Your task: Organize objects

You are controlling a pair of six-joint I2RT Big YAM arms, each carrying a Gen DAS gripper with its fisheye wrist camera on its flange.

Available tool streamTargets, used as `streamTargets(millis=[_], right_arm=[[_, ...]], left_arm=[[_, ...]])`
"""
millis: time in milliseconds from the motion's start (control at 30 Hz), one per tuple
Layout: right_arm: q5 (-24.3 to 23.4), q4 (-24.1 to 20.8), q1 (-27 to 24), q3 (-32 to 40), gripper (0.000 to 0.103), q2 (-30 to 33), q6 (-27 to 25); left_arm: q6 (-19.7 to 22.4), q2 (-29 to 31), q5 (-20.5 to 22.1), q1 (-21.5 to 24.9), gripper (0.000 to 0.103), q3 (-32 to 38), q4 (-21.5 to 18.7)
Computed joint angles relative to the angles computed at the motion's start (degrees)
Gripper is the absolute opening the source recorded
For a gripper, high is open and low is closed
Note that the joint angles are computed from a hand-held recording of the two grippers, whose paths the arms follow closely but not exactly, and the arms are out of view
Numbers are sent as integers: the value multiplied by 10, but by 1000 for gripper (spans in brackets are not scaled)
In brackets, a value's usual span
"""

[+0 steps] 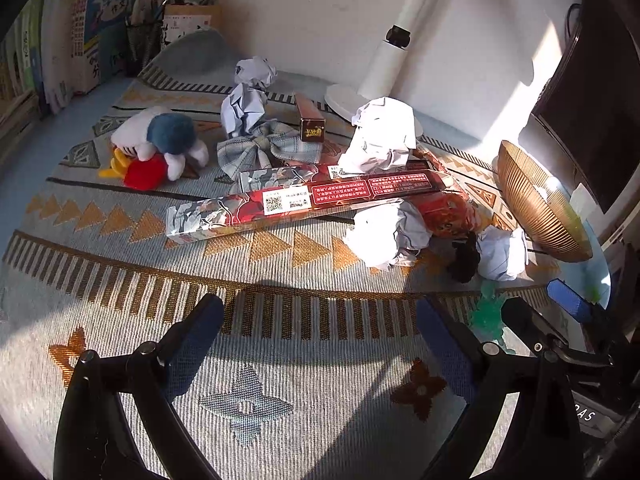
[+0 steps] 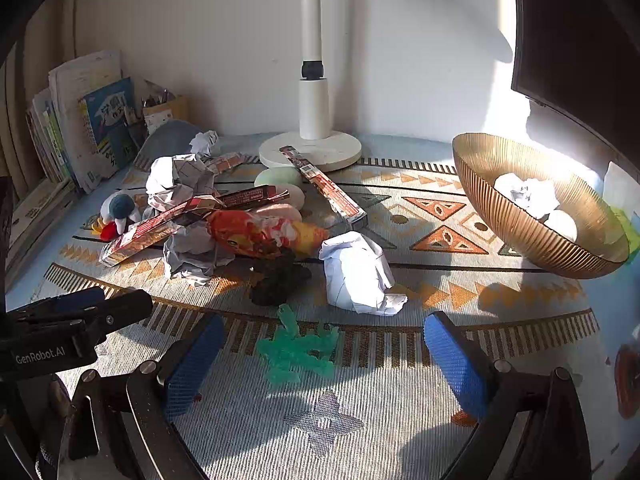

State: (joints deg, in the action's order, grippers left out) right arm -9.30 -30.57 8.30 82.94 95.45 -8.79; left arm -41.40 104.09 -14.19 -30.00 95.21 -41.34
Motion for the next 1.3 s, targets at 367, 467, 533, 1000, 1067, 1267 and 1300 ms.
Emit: streamTargets(millis=[367, 467, 533, 1000, 1067, 1267, 1300], right_arm=[[1, 0, 0, -1, 100, 0, 0], [0, 8, -3, -5, 100, -5, 10], [-14, 12, -10, -5, 100, -7, 23], [-202, -135, 30, 114, 77, 68, 39], [-173, -143, 45, 136, 77, 88, 45], [-157, -169, 51, 198, 75, 138, 79], [-155, -171, 52, 202, 70, 141, 78]], left_arm=[[-10, -7, 14, 5, 97, -12, 11], [-13, -13, 16, 7, 97, -21, 23], [-14, -19, 9, 7, 97, -28, 30], [114, 88, 107, 66, 94, 197, -62], [115, 102, 142, 76, 94, 217, -69], [119, 115, 194, 84, 75, 221, -56], [124, 119, 194, 83, 65, 224, -59]])
